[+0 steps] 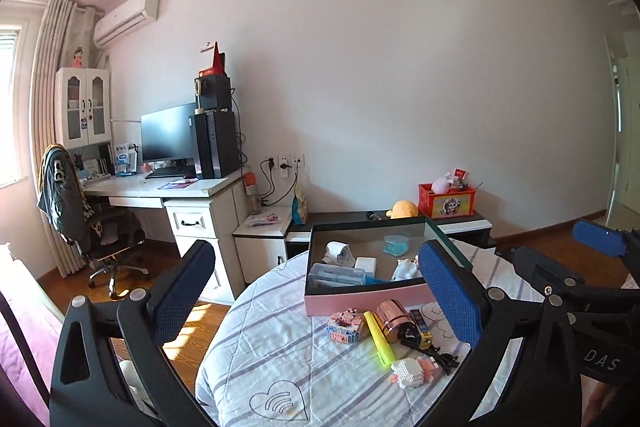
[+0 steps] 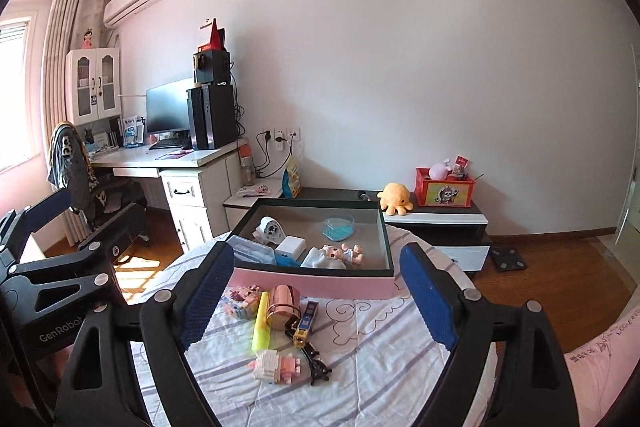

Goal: Organize rigid objects
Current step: 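Withdraw both grippers from the pink box toward the remaining items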

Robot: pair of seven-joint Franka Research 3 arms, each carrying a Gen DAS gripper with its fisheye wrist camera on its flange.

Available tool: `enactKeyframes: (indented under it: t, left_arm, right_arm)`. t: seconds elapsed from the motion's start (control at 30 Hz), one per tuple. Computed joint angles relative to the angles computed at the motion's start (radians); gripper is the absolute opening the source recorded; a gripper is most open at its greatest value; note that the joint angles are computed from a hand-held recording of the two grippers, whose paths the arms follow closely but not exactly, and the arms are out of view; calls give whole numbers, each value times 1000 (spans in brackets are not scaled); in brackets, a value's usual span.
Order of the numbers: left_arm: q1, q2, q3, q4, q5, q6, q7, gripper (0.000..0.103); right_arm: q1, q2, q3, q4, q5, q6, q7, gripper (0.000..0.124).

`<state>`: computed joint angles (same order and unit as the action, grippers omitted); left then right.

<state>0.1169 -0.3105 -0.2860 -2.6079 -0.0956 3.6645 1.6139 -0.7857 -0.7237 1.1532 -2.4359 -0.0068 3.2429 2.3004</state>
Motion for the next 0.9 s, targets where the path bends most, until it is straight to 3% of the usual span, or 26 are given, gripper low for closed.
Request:
enactKeyframes:
  t: [0.23,0.43,0.6,0.67,0.73,0.83,0.9]
  left_arm:
    - [-74,-115,108,-108,168,-25,-134,103]
    - [-64,-159,115,-143,240,-34,-198,103]
    - [-48,-165,107,-156,262,-20,-218,103]
    - [-69,-157,140,-150,299,-37,-237,103]
    - [-121,-129,210,-133,372,-57,-276,103]
    - [-216,-84,333,-92,510,-129,-355,103]
    - [-214,-45,337,-69,540,-154,-377,103]
  right_arm:
    - [157,-122,-97,-116,23,-50,48,87]
    - [220,-174,-135,-158,-7,-85,86,88]
    - [222,-185,-139,-157,-35,-99,115,90]
    - [216,-178,-137,-157,-44,-96,124,94]
    - [207,-169,-130,-160,-51,-89,134,103]
    - [187,-128,-117,-160,-59,-72,134,103]
    - [165,-84,-102,-154,-66,-72,132,103]
